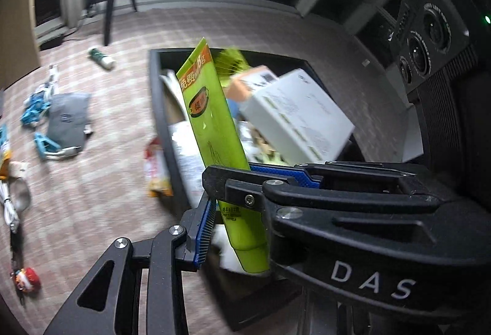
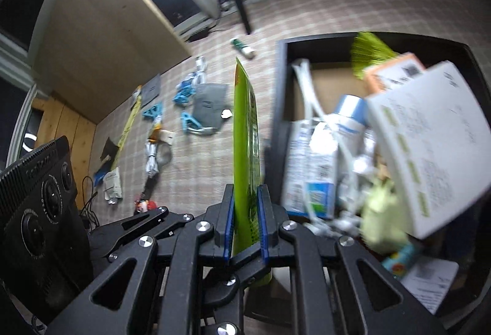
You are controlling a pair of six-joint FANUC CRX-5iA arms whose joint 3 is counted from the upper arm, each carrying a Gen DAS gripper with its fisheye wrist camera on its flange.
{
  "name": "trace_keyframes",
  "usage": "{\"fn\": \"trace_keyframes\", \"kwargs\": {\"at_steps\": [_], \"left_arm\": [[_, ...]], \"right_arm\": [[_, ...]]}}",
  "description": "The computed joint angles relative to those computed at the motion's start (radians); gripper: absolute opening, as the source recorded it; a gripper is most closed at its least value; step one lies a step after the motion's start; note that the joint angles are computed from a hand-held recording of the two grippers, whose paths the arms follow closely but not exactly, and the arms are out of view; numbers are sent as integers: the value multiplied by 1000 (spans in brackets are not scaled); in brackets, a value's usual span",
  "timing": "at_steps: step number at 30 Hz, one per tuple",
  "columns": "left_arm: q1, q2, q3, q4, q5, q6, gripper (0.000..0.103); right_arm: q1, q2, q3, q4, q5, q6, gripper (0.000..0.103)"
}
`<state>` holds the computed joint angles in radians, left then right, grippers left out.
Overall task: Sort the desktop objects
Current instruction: 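Lift the yellow-green tube into the black bin and open the right tool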
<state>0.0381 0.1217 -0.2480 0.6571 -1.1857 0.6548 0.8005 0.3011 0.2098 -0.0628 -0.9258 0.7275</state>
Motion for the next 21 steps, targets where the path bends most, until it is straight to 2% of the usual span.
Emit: {"fn": "trace_keyframes", "kwargs": {"at_steps": [10,11,12,13,15,16,21], "left_arm": [[-60,-6,0,-6,-23,-8,33],[-64,-4,4,-10,-29,-6,37],[-71,-3,10,-22,-31,7,50],[-74,-4,14,-33,-33,15,54],[-67,-20,0,-28,-16,4,58],[-62,-24,-4,-24,-13,-2,58],[-32,-29,-5,-24,-6,-1,58]], "right_arm": [[-6,-101,-131,53,18,-82,14],[-6,-106,-138,56,17,-87,15],[-6,-114,-152,66,22,-98,17],[-4,-120,-162,77,21,-110,21],[5,-130,-184,127,19,-158,57],[10,-141,-204,156,30,-187,62],[15,-159,-230,187,47,-214,64]]}}
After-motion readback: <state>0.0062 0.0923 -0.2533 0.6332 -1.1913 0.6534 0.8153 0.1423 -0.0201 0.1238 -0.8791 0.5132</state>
